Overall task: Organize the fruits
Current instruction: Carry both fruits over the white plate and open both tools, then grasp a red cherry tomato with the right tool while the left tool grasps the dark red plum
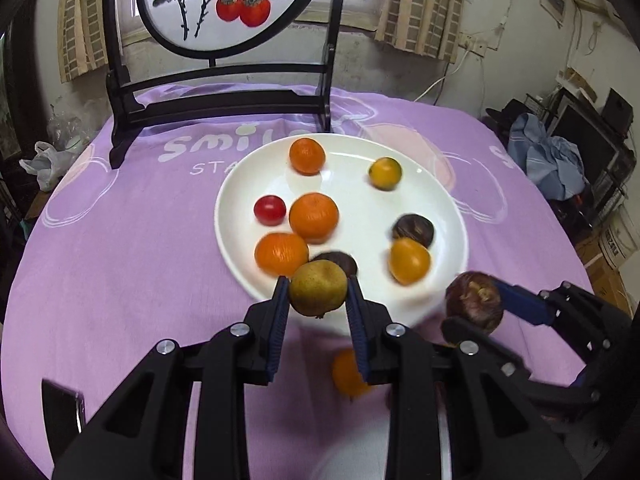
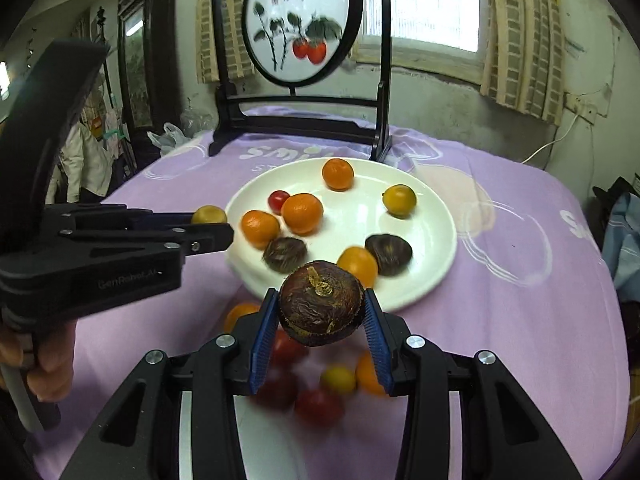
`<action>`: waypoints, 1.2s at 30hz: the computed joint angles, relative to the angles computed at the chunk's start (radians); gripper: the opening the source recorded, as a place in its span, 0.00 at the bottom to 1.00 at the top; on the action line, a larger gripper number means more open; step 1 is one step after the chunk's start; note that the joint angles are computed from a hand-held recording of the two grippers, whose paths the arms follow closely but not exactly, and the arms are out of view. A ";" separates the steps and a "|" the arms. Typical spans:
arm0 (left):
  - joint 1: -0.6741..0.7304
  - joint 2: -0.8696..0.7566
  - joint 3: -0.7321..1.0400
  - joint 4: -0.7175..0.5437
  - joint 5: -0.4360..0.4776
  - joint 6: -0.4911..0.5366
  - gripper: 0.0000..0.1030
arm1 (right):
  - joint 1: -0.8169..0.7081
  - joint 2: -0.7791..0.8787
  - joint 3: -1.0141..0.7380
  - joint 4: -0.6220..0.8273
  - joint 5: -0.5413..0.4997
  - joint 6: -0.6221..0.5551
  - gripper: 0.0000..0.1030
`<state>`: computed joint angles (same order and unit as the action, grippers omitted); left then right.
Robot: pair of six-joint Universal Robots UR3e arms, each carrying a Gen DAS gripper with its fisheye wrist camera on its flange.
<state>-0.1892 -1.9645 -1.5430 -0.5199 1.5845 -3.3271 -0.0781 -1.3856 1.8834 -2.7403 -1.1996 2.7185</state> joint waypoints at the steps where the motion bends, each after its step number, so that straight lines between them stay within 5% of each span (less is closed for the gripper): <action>1: 0.005 -0.041 0.052 -0.022 -0.004 -0.006 0.27 | 0.014 0.039 -0.040 0.008 -0.015 0.003 0.41; 5: 0.027 -0.195 0.284 -0.135 -0.010 -0.029 0.28 | 0.034 0.160 -0.193 0.088 0.002 0.029 0.42; 8: 0.024 -0.264 0.402 -0.191 0.014 -0.046 0.60 | 0.030 0.183 -0.222 0.078 0.013 0.077 0.48; 11: 0.018 -0.247 0.373 -0.145 0.028 -0.055 0.66 | 0.014 0.157 -0.188 0.059 0.041 0.082 0.49; 18: 0.003 -0.086 0.133 -0.047 0.082 -0.074 0.81 | -0.060 0.011 -0.031 0.062 0.087 0.029 0.54; 30: -0.076 0.188 -0.298 0.077 0.152 -0.101 0.86 | -0.244 -0.354 0.340 0.180 0.104 -0.210 0.55; 36: -0.073 0.257 -0.452 0.080 0.061 -0.134 0.87 | -0.267 -0.462 0.477 0.215 0.079 -0.287 0.55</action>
